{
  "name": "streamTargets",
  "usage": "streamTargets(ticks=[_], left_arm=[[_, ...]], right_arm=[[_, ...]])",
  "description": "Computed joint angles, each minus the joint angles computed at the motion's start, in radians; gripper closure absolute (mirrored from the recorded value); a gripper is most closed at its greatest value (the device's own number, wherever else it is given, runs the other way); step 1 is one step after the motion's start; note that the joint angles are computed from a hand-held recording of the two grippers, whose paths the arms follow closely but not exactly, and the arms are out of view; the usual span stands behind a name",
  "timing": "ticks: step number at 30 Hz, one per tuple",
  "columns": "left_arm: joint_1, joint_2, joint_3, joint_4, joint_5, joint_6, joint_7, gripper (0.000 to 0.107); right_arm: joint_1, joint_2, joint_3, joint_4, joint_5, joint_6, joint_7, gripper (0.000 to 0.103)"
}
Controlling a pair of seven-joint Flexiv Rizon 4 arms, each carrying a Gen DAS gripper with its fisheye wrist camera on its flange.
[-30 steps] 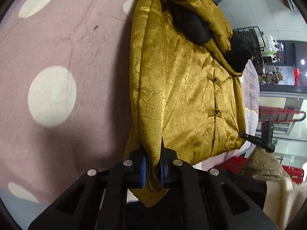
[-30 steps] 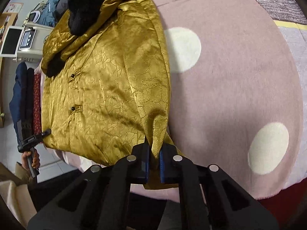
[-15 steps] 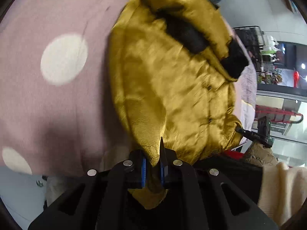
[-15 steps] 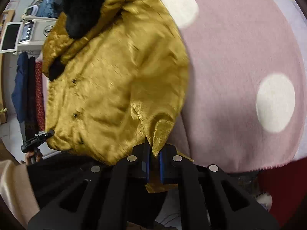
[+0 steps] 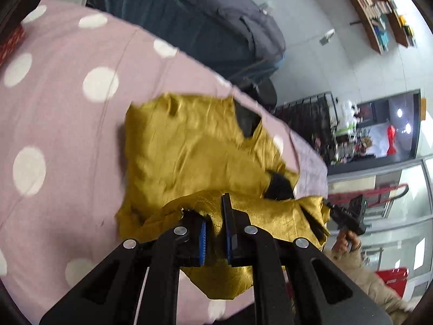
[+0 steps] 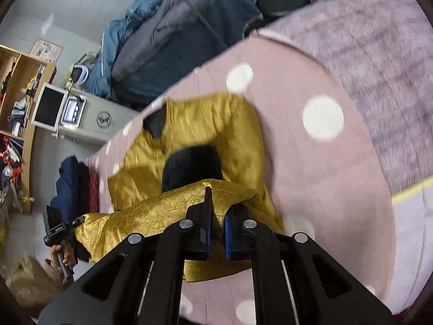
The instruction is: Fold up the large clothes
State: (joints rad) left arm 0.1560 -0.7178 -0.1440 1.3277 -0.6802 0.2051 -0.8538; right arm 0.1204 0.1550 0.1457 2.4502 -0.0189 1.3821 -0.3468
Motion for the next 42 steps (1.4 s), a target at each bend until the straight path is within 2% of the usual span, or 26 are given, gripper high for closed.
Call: streamTargets(ticks=[4,8,12,19,22,24,27,29,31,33,36,39,40,42], left_arm=[[-0.042,-0.065,-0.019,-0.080,-0.023,0.093,-0.080,0.097],[-0.072,-0.131,-0.028,-0.144,-0.002,0.135,-0.180,0.097],[-0.097,-0.197,-0.013,-0.216,0.073,0.130,-0.264,0.094],[-0.098,-0.270,-0.028,-0.278,0.102,0.134,-0.376,0.089],[-0.098,-0.287,-0.035,-0.310,0.115,0.121,-0.383,0.083],[-0.094,-0.300,-0.045,-0.335,0.109,0.106,-0.391,0.071],[-0.078,-0.324,-0.071,-0.373,0.069,0.085,-0.412,0.060],[-0.069,-0.335,-0.079,-0.393,0.049,0.082,-0.429,0.057],[-0.064,-0.332,-0.078,-0.399,0.038,0.120,-0.433,0.054],[-0.057,-0.313,-0.076,-0.378,0.027,0.204,-0.418,0.043],[-0.042,-0.301,-0.075,-0.377,0.022,0.254,-0.419,0.042],[-0.052,-0.276,-0.046,-0.380,0.095,0.238,-0.369,0.040],[-0.056,-0.256,-0.039,-0.358,0.119,0.238,-0.336,0.040],[-0.065,-0.205,-0.031,-0.287,0.157,0.254,-0.257,0.039]], right_arm=[[-0.058,-0.116,-0.024,-0.048,-0.115,0.083,0.112,0.095],[-0.059,-0.205,-0.066,-0.052,-0.150,0.171,0.208,0.095],[-0.059,-0.274,-0.049,-0.067,-0.034,0.215,0.183,0.095],[-0.101,-0.347,0.007,-0.138,0.107,0.191,0.073,0.095],[-0.118,-0.373,0.024,-0.164,0.155,0.182,0.030,0.095],[-0.131,-0.388,0.040,-0.178,0.192,0.183,0.006,0.095],[-0.155,-0.411,0.069,-0.197,0.248,0.189,-0.026,0.095],[-0.168,-0.422,0.083,-0.208,0.275,0.189,-0.043,0.095],[-0.180,-0.429,0.094,-0.217,0.299,0.185,-0.059,0.095],[-0.194,-0.435,0.110,-0.228,0.328,0.184,-0.075,0.095],[-0.220,-0.449,0.141,-0.245,0.385,0.192,-0.097,0.095],[-0.231,-0.457,0.156,-0.259,0.422,0.196,-0.111,0.089],[-0.241,-0.463,0.169,-0.266,0.443,0.208,-0.117,0.084],[-0.294,-0.489,0.241,-0.287,0.515,0.283,-0.147,0.065]])
